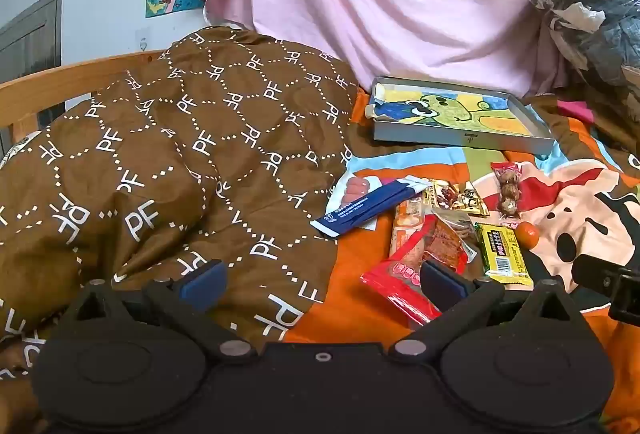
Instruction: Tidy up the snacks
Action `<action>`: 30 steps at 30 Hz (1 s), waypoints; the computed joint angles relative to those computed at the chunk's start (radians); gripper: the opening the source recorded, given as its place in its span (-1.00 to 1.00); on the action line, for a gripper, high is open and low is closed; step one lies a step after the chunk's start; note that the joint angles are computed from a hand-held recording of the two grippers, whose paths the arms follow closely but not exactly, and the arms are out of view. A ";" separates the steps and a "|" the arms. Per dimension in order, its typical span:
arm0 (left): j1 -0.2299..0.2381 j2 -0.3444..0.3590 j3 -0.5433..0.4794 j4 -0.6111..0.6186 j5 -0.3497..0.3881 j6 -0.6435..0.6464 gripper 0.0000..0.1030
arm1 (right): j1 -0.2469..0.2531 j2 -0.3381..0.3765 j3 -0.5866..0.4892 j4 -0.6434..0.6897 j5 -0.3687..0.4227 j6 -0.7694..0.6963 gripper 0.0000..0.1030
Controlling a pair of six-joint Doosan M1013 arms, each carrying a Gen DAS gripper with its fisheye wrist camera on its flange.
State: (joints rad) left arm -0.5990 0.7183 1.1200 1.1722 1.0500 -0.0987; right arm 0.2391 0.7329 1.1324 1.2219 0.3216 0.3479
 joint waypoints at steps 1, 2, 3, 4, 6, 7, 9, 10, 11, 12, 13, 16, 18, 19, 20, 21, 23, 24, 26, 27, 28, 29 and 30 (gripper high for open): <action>0.000 0.000 0.000 0.000 0.000 0.001 0.99 | 0.000 0.001 -0.001 -0.005 0.000 0.005 1.00; 0.000 0.000 0.000 0.001 0.000 0.000 0.99 | 0.000 0.001 -0.002 -0.008 -0.001 0.008 1.00; 0.000 0.000 0.000 0.001 0.000 0.000 0.99 | 0.000 0.002 -0.003 -0.008 -0.002 0.009 1.00; 0.000 0.000 0.001 0.000 -0.001 0.001 0.99 | 0.000 0.002 -0.003 -0.007 -0.001 0.008 1.00; 0.001 0.000 0.000 -0.002 -0.001 0.004 0.99 | 0.000 0.001 -0.002 -0.006 -0.002 0.006 1.00; 0.001 0.000 0.000 -0.002 -0.002 0.004 0.99 | 0.000 0.001 -0.002 -0.006 -0.002 0.006 1.00; 0.000 0.001 -0.002 -0.001 0.003 0.003 0.99 | 0.001 0.008 -0.013 -0.044 0.002 0.046 1.00; 0.000 0.001 -0.002 -0.002 0.003 0.003 0.99 | 0.001 0.008 -0.013 -0.045 0.004 0.047 1.00; 0.000 0.001 -0.001 0.000 0.002 0.002 0.99 | 0.000 0.007 -0.011 -0.043 0.004 0.044 1.00; 0.000 0.001 -0.001 -0.002 0.003 0.002 0.99 | 0.000 0.005 -0.008 -0.039 0.004 0.040 1.00; 0.000 0.001 -0.002 -0.003 0.004 0.003 0.99 | 0.001 0.005 -0.011 -0.055 0.004 0.057 1.00; -0.005 0.007 -0.013 -0.006 0.009 0.005 0.99 | 0.000 0.004 -0.008 -0.051 0.004 0.053 1.00; -0.006 0.007 -0.014 -0.006 0.010 0.006 0.99 | 0.000 0.002 -0.007 -0.053 0.005 0.055 1.00; -0.006 0.007 -0.014 -0.006 0.009 0.006 0.99 | 0.000 0.002 -0.007 -0.054 0.005 0.056 1.00; -0.006 0.007 -0.014 -0.006 0.009 0.006 0.99 | 0.000 0.002 -0.007 -0.053 0.005 0.056 1.00; -0.005 0.007 -0.013 -0.006 0.009 0.006 0.99 | 0.000 0.002 -0.007 -0.053 0.005 0.056 1.00; -0.005 0.007 -0.013 -0.007 0.008 0.006 0.99 | 0.000 0.002 -0.007 -0.056 0.006 0.058 1.00; -0.005 0.008 -0.015 -0.009 0.007 0.006 0.99 | 0.000 0.002 -0.007 -0.057 0.006 0.060 1.00; -0.004 0.009 -0.016 -0.010 0.006 0.007 0.99 | 0.000 0.002 -0.006 -0.055 0.005 0.058 1.00; -0.003 0.010 -0.015 -0.011 0.005 0.006 0.99 | 0.000 0.002 -0.007 -0.057 0.006 0.060 1.00; -0.002 0.009 -0.013 -0.014 0.002 0.005 0.99 | 0.000 0.002 -0.008 -0.062 0.007 0.065 1.00; 0.000 0.004 -0.003 -0.014 -0.005 -0.001 0.99 | 0.000 0.002 -0.008 -0.063 0.007 0.066 1.00; 0.000 0.004 -0.003 -0.014 -0.005 -0.001 0.99 | 0.000 0.002 -0.008 -0.063 0.007 0.067 1.00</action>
